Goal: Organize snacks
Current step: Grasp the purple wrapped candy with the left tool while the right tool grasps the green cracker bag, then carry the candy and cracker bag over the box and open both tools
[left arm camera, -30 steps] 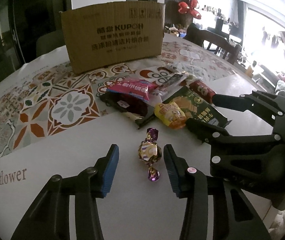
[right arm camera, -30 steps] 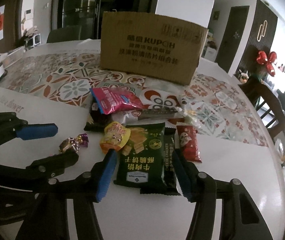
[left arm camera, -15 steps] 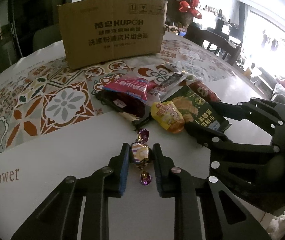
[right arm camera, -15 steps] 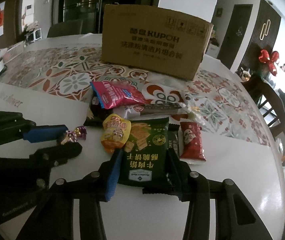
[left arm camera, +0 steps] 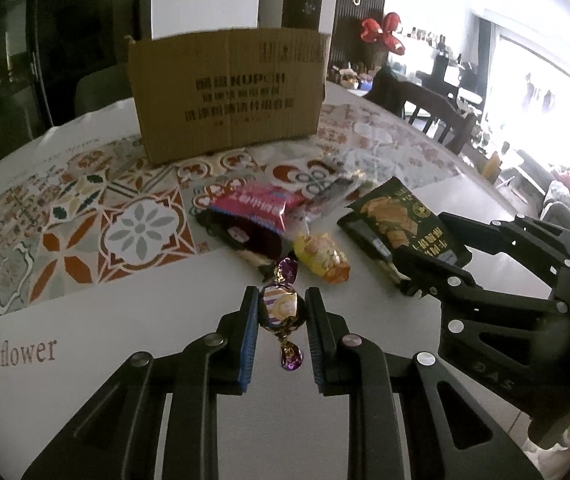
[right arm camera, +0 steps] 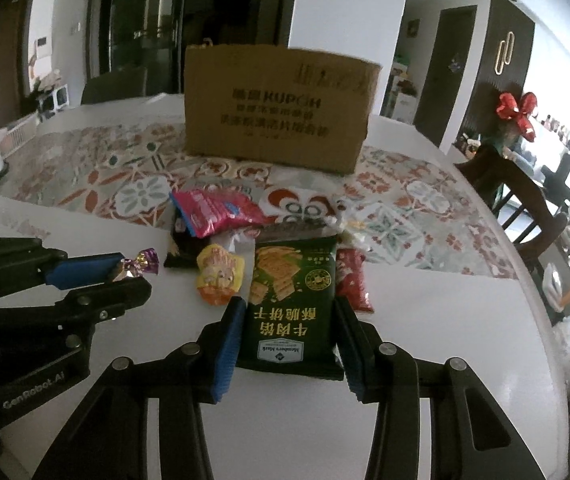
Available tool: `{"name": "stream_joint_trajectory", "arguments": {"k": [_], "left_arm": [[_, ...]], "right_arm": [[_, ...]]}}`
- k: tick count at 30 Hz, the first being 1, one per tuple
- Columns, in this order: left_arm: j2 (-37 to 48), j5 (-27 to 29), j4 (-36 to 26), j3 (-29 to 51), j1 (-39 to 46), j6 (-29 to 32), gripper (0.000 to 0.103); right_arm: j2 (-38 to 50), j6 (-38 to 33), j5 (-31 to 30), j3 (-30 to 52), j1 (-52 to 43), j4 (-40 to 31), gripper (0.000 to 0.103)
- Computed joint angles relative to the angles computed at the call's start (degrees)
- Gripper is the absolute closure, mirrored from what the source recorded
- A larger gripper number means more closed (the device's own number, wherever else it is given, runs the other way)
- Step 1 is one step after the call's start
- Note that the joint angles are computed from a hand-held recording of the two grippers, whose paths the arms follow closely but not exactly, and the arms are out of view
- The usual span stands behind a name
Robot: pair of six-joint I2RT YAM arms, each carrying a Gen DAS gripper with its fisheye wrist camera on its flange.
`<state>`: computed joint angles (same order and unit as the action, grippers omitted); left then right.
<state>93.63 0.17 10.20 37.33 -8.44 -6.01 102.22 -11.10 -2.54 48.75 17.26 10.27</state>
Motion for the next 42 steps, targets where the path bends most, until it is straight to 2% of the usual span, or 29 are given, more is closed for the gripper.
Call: {"name": "stream_joint_trajectory", "arguments": {"k": [20, 28, 35, 42], "left_arm": [[-12.3, -4.6, -6.6, 2.9, 0.4, 0.1, 0.080], [-16.0, -6.3, -7.0, 4.5, 0.3, 1.4, 0.080], [-15.8, -7.7, -7.4, 8.4, 1.3, 2.2, 0.080], [-12.0, -7.1, -8.0, 14.4, 3.6, 2.9, 0.080]], "right_arm": [[-9.2, 4.9, -5.2, 0.3, -2.4, -0.5, 0.058], [-13.1, 5.4, -6.2, 1.0, -2.6, 1.0, 0.058], [-11.9, 6.7, -7.4, 5.4, -2.7, 1.1, 0.058], [-7.0, 9.2, -10.0, 13.5, -3.5, -1.2, 0.058]]}}
